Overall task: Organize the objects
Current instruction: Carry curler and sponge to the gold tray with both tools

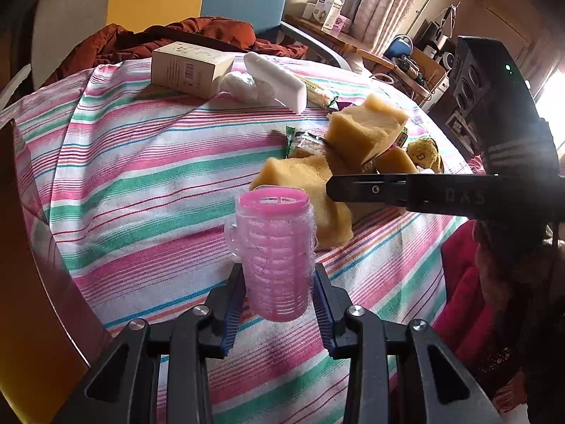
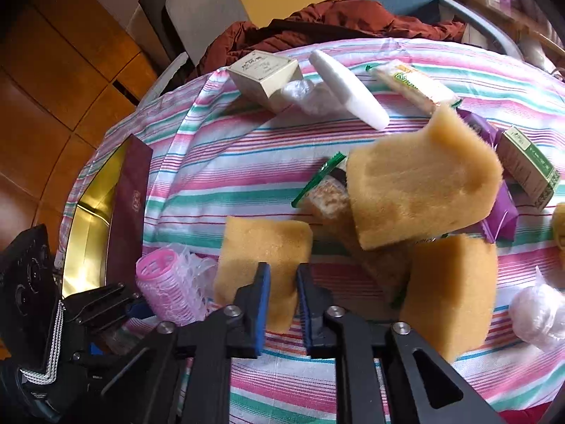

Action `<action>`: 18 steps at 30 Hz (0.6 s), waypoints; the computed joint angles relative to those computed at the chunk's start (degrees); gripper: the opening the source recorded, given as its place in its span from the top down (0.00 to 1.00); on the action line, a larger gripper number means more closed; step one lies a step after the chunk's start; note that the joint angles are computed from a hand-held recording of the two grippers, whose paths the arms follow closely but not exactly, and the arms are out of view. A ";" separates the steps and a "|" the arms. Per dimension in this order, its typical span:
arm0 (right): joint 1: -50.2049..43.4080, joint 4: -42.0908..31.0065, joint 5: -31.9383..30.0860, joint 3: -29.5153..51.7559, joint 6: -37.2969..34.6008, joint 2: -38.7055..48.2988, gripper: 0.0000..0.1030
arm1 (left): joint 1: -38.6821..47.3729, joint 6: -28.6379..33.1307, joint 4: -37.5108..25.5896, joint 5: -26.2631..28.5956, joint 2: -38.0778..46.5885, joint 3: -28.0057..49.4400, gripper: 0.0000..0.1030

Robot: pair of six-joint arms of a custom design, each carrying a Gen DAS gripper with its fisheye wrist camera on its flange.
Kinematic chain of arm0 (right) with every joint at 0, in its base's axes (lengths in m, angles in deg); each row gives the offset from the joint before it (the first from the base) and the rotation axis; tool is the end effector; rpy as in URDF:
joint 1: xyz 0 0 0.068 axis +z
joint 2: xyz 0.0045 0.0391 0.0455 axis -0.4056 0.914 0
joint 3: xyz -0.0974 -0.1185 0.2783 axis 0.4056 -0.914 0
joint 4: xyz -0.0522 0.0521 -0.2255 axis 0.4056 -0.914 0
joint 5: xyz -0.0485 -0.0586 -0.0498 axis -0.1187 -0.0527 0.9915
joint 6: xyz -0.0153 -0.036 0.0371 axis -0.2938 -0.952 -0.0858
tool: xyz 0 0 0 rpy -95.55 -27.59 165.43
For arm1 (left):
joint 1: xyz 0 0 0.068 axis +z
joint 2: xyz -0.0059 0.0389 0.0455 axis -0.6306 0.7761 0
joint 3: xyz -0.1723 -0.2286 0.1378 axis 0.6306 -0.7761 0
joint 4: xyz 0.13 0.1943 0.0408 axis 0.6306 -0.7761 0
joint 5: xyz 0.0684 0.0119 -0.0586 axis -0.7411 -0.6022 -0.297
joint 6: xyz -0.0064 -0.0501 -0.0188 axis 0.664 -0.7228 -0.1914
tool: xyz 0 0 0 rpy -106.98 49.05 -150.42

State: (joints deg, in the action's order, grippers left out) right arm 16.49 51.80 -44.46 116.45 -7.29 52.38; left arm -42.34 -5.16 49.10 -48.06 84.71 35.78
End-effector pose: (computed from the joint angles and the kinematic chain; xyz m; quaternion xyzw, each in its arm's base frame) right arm 0.3123 0.2626 0.1780 0.0854 0.9536 0.1773 0.2279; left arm 0.3388 -0.0372 0.1615 0.2915 0.9091 -0.2224 0.1975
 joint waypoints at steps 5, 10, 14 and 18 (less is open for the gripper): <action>-1.51 3.94 -3.68 -2.44 2.84 -0.74 0.31 | 0.37 0.07 -0.46 0.30 -0.43 -0.04 0.64; -1.03 4.49 -1.97 -1.80 4.32 -0.84 0.13 | 1.24 1.09 -0.68 1.22 -2.61 -1.19 0.64; 0.65 -5.21 0.82 6.43 2.58 3.21 0.13 | 2.54 2.63 -1.19 2.35 -5.09 -2.54 0.64; 0.82 -7.68 1.06 9.82 4.17 6.21 0.24 | 4.75 3.91 -2.65 2.77 -6.51 -3.02 0.65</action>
